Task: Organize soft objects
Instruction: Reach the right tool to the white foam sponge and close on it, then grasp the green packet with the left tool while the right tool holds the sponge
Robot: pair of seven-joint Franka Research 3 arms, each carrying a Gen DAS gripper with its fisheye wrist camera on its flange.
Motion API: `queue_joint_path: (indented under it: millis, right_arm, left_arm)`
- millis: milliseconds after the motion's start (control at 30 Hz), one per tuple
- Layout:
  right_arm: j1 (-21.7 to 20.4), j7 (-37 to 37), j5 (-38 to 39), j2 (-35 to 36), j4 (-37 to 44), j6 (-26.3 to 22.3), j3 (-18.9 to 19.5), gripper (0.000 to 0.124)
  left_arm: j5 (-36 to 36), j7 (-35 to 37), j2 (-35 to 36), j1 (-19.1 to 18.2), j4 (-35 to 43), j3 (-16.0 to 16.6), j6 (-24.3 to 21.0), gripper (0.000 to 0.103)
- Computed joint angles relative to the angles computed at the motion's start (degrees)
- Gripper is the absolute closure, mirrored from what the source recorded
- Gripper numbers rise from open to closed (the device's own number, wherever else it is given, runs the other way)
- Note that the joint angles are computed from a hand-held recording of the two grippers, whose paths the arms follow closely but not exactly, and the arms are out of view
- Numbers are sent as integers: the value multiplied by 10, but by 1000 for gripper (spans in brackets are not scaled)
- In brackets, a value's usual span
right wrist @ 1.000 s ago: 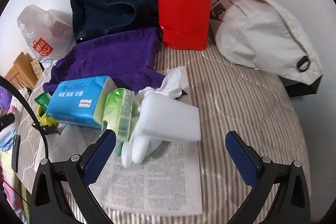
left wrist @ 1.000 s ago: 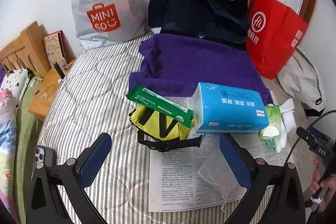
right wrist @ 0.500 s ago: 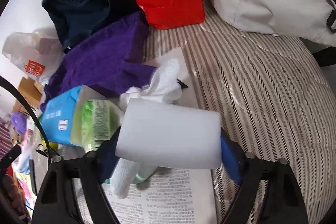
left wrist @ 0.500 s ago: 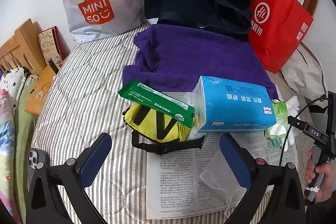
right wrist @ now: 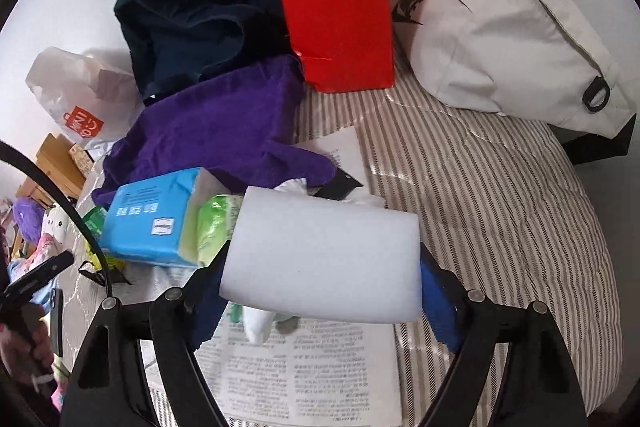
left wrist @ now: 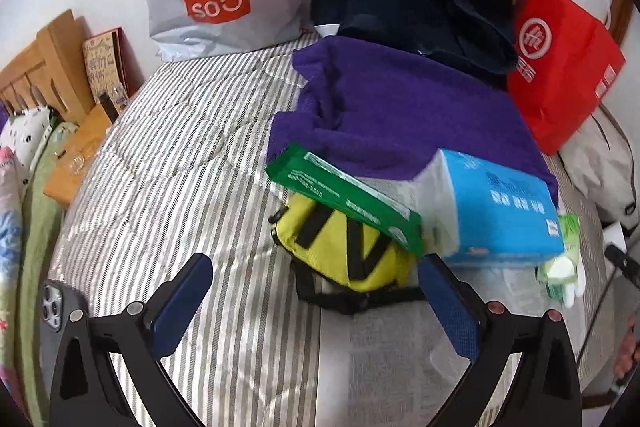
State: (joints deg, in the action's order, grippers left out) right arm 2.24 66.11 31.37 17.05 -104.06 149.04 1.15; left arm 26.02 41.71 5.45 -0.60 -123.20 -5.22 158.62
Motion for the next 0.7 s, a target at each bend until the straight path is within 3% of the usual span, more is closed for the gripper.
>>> queue_joint_path:
  millis: [133,233,333,400,467,600,700]
  right_arm:
    - [3,-6,-3,-8,-6,1,1,41]
    - [7,-5,-13,-8,-3,-1,-1,41]
    - [9,-7,-19,-4,5,-5,-1,41]
    - [9,-6,-20,0,10,-10,0,41]
    - [11,-4,-28,6,18,-18,-2,41]
    - [13,5,-42,16,29,-26,-4,41]
    - [10,5,-43,19,34,-29,-3,41]
  left_arm:
    - [-16,6,29,2,28,1,-3,0]
    - [-50,28,47,8,39,-4,25,2]
    - [-30,22,72,-3,66,7,18,11]
    - [-34,20,89,-4,83,9,11,23]
    - [-50,20,103,1,93,7,17,26]
    - [-23,-14,115,-11,103,24,27,57]
    - [-23,-26,113,-7,95,25,48,72]
